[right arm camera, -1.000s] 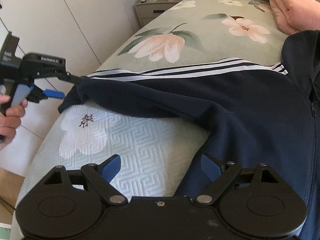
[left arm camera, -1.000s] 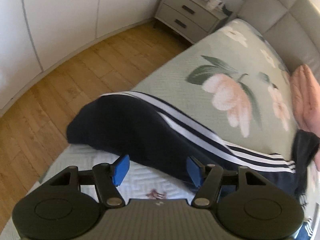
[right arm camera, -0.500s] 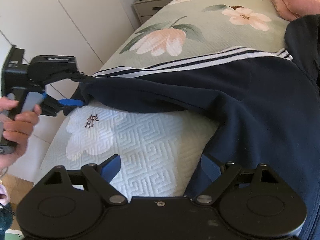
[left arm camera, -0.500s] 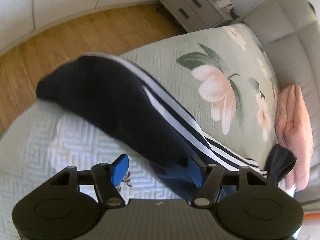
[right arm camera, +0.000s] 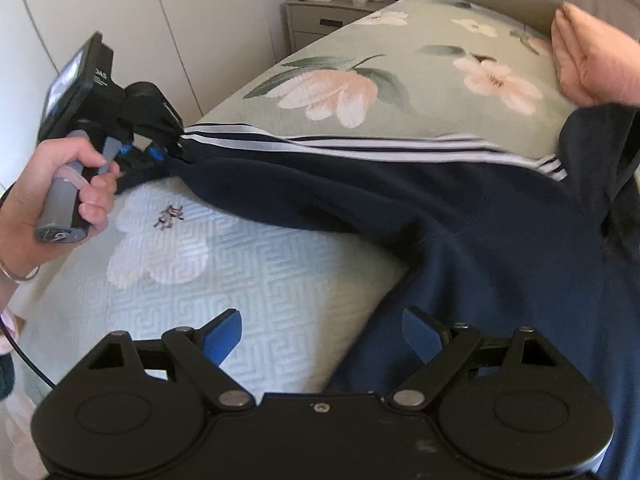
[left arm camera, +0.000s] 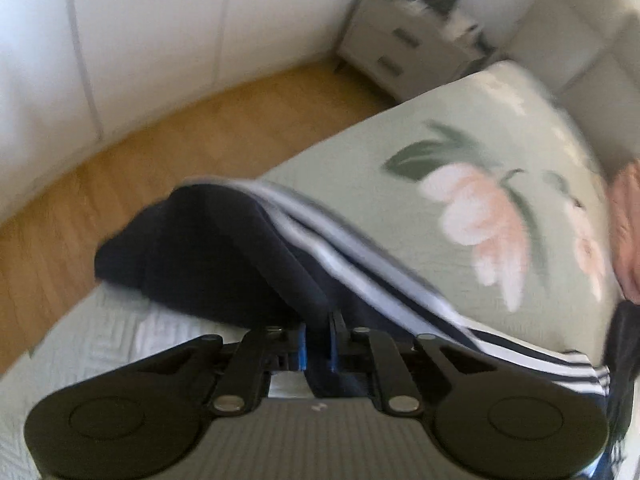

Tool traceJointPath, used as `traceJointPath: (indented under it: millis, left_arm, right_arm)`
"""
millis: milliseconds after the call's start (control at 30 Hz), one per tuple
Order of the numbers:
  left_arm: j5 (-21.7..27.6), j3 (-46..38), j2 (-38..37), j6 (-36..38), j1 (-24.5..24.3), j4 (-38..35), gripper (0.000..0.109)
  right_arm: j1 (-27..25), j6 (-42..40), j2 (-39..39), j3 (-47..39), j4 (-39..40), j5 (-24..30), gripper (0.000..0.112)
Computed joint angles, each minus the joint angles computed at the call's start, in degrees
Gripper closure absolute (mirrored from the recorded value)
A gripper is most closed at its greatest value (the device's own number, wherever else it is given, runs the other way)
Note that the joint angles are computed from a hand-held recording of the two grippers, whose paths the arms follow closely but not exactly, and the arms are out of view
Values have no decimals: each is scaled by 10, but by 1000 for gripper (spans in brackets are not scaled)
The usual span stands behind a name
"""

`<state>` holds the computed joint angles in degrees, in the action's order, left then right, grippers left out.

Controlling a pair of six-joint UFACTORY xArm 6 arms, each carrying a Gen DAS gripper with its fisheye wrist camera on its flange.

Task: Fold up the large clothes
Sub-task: 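Carry the sleeve cuff with the left gripper across the hoodie body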

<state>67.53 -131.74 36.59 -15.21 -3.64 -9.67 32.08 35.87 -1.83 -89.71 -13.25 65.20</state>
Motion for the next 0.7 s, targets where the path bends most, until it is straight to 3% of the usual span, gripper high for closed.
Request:
traceJointPath:
  millis: [133,233,400,567,700]
  left_arm:
    - [-1,-7,-31,45,-18,-14,100]
    - [-27,-23,-47,72,-40,-10,100]
    - [-83,-27,-77,70,-98,-35,100]
    - [-181,30,-125,41,-207,12,100]
    - [-143,-88,-50,-22,-308,101,100]
  right_arm:
    - [-18,-27,-27,-2,-33,31,10]
    - [-44,-25,-51,-12,-28,88,10]
    - [-92,-16,-146,48,-44,62,10]
    - [-158,-57,-251,139,-50,12,10]
    - [-243,-140,-325,210,2,-13,10]
